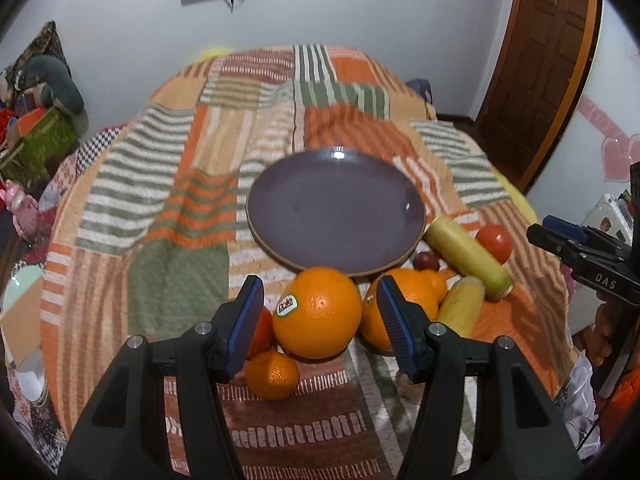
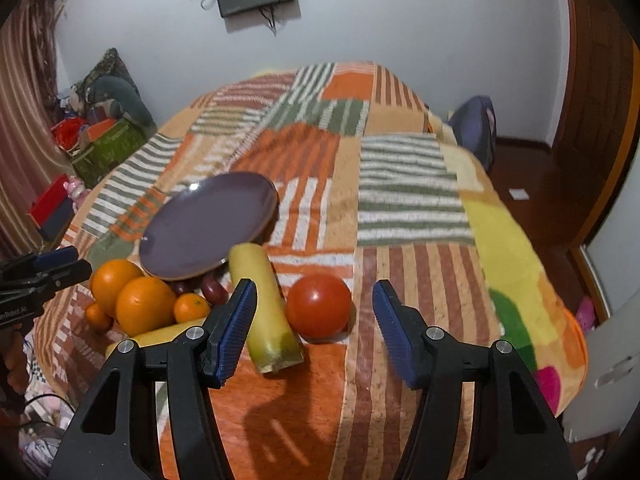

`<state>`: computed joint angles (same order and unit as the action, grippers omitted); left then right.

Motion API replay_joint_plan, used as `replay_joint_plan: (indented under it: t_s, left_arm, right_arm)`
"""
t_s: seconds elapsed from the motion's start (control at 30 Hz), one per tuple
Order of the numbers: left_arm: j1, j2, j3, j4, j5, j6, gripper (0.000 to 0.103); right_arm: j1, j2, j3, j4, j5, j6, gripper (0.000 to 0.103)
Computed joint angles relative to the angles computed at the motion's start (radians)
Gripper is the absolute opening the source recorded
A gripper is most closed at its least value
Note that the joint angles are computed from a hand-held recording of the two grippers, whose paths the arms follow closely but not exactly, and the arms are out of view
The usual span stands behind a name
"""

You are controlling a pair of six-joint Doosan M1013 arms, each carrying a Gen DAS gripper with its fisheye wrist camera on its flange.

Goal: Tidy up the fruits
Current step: 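Grasp the Dole-sticker orange with the left tool while the right tool grasps a red tomato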

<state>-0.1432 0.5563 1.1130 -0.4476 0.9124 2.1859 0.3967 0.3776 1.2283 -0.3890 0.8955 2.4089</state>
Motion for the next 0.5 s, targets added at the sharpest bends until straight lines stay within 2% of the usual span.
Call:
replay_joint_plan:
  t_s: [0.23,0.4,0.5]
  left_arm:
    - [-0.005,0.031,-0.027,0.027,0.038,0.004,0.059]
    - [-0.003,0.044,-0.04,0.018,0.07,0.009,0.055]
    - [-0.006,0.043,-0.036,0.019,0.059,0.018,0.055]
  right_arm:
    - [-0.013,0.015,-0.002,0.051,0.018,-0.024,0.057]
    - [-0.023,0.032,-0.013,0.094,0.02,-0.047,0.057]
    - [-0.028,0.04,-0.017,0.115,0.02,-0.062,0.056]
